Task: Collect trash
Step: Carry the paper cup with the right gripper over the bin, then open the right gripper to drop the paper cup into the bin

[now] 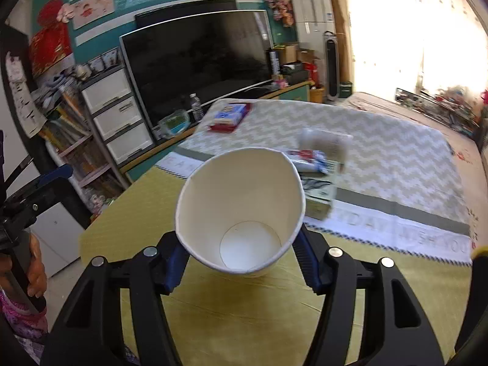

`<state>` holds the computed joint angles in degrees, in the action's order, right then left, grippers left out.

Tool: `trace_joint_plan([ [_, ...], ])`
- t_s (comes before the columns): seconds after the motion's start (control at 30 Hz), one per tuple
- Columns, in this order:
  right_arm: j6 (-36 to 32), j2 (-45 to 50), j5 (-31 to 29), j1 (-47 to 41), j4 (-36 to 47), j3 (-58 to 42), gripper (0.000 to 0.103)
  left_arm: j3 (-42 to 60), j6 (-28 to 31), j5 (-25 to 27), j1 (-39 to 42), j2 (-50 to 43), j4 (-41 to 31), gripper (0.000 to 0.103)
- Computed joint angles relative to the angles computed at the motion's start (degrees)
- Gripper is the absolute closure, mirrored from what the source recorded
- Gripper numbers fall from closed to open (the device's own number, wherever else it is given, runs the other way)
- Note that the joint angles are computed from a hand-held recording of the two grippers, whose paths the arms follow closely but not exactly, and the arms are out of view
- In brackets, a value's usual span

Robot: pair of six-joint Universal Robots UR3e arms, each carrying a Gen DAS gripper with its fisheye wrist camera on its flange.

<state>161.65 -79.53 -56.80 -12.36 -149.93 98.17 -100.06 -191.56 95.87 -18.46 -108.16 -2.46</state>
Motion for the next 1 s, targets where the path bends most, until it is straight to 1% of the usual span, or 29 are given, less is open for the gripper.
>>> trace_joint_plan([
  [0.2,2.6,-7.4,-2.2,-16.4,-6.1,11.1,0.044,4.4,0.4,0.3,-2.1,-3.1,-2.2,0.005],
  [0.27,3.6,-8.6,-4.2,-22.1,-8.3,14.0,0.043,6.5,0.6,0.5,-2.9,-4.5,-3.2,0.005],
  [0.4,4.3,-8.3,-7.1,-31.3,-11.3,17.1,0.043,10.7,0.7,0.4,-4.3,-7.3,-5.7,0.005],
  [0.47,4.6,-6.3,-8.8,-34.2,-12.6,16.9,0.042,13.4,0.8,0.1,-4.9,-9.0,-7.2,0.005],
  [0.63,5.0,-0.2,-12.9,-37.5,-15.1,14.7,0.041,23.0,1.4,0.1,-7.5,-14.7,-12.5,0.005],
  [0.73,5.5,3.2,-15.4,-37.9,-15.6,12.8,0.038,28.9,2.2,0.3,-8.9,-17.8,-15.6,0.005],
  [0.77,5.8,4.1,-15.7,-38.1,-15.7,12.2,0.036,31.1,2.4,0.3,-9.3,-19.1,-16.7,0.005],
  [0.8,6.2,4.6,-15.6,-38.3,-15.8,12.1,0.032,32.7,2.6,0.2,-9.5,-20.0,-17.7,0.005],
  [0.83,6.6,4.9,-14.9,-39.0,-16.0,12.2,0.03,34.3,2.6,-0.1,-9.7,-20.9,-18.6,0.005],
  [1.0,6.8,4.6,-13.8,-39.8,-16.4,13.1,0.03,40.5,3.1,-2.8,-9.3,-24.5,-22.4,0.005],
])
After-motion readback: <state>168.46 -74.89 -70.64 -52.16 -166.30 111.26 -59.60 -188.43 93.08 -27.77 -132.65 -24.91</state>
